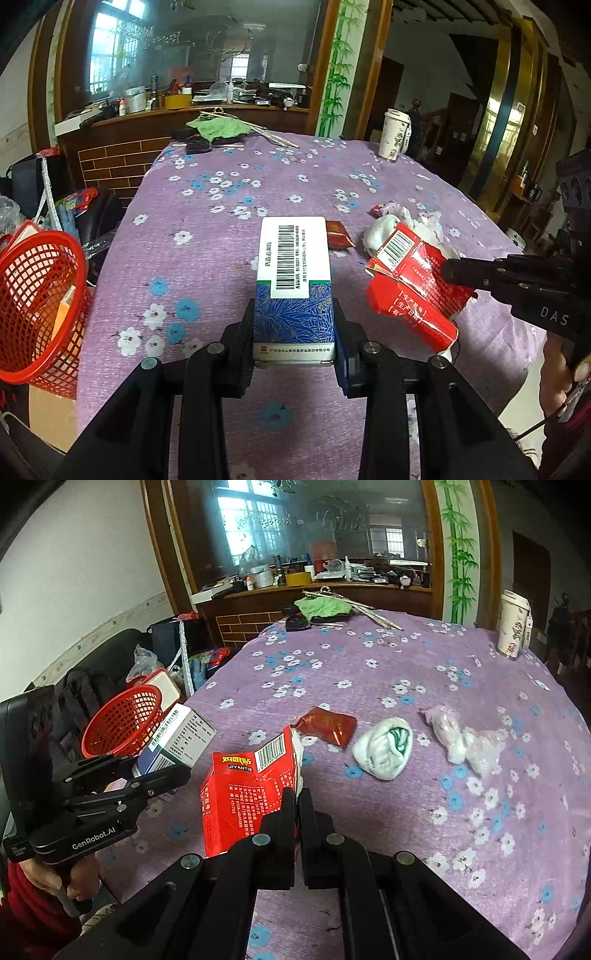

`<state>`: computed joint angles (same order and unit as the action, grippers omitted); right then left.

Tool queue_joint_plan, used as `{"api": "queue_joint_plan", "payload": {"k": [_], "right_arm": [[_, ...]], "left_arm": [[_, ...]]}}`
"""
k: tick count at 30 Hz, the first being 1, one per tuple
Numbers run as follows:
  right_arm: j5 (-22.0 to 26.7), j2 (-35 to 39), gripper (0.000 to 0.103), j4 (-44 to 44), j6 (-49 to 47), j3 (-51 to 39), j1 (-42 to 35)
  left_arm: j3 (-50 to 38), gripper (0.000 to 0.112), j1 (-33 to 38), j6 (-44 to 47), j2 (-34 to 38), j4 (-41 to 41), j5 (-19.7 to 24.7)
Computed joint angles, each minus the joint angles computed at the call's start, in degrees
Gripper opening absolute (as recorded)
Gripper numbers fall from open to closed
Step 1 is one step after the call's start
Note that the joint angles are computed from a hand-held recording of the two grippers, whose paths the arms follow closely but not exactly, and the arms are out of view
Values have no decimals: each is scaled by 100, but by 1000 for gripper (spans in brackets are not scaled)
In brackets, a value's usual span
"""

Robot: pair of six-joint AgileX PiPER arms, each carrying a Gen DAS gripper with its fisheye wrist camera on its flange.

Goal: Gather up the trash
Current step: 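Hold the medicine box and red pack lifted above the table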

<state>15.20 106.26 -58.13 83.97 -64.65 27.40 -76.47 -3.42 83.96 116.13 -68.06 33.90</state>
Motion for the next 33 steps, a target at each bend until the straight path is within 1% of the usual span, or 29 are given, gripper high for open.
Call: {"api": "queue_joint_plan", "payload": {"k": [4, 14, 33], "right_arm": [[-16, 115, 3, 328, -362, -151, 2], [-20, 230, 3, 650, -710, -304, 29], [-27, 264, 3, 742, -814, -329, 30]], "left_arm": [[64, 33, 65, 57, -37, -53, -4], [-3, 33, 113, -24, 26, -3, -37], [-11, 33, 167, 17, 61, -31, -34]]}}
